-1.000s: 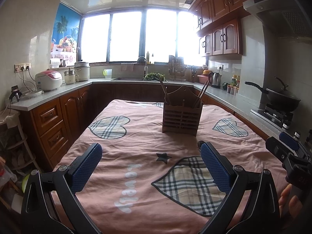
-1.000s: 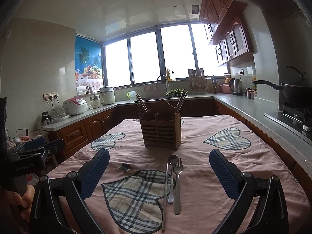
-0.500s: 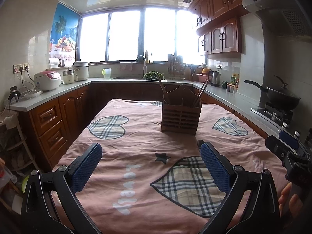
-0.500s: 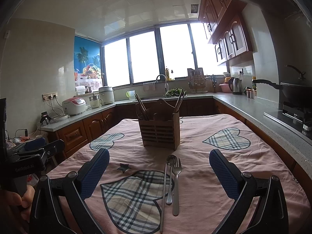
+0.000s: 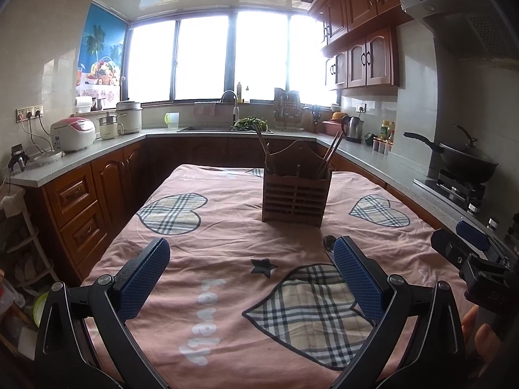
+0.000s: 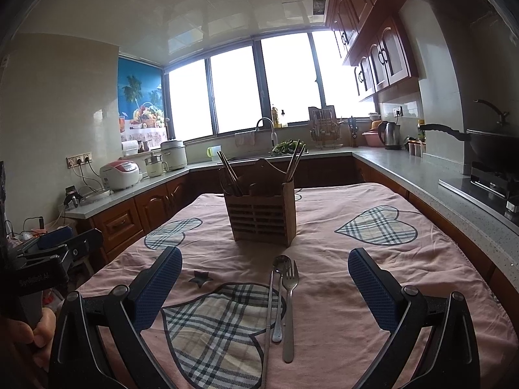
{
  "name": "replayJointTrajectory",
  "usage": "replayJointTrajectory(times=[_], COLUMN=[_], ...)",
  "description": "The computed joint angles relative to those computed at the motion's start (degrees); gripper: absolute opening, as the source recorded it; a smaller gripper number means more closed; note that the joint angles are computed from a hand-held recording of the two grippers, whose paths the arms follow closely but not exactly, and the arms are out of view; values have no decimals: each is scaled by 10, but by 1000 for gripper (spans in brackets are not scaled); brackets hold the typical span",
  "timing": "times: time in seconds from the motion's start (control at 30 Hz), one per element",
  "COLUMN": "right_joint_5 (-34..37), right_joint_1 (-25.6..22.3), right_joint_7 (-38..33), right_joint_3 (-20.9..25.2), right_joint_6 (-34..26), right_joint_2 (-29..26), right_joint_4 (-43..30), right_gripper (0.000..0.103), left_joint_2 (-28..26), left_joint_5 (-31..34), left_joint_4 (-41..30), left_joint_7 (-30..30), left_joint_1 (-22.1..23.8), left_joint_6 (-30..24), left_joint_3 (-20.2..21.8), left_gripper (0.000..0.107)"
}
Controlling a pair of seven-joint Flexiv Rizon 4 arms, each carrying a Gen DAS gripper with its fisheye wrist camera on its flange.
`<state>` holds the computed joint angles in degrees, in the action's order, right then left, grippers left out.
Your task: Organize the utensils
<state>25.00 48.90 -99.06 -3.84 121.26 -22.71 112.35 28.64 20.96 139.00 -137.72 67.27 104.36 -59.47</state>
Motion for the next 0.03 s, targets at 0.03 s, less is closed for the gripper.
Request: replayJointTrajectory(times=[0.03], right_joint_5=[-3], right_joint_1=[-3], right_joint_7=[2], right_joint_3=[1], right_joint_6=[-3], right_joint_2=[-2], right_joint_4=[-3], right_gripper=[103], left_joint_2=[-4], left_joint_5=[1], left_joint_4=[-2], left_joint_7=[0], left_joint_1=[3], left_joint_6=[-1], left_joint_3=[-3], left_gripper=[103])
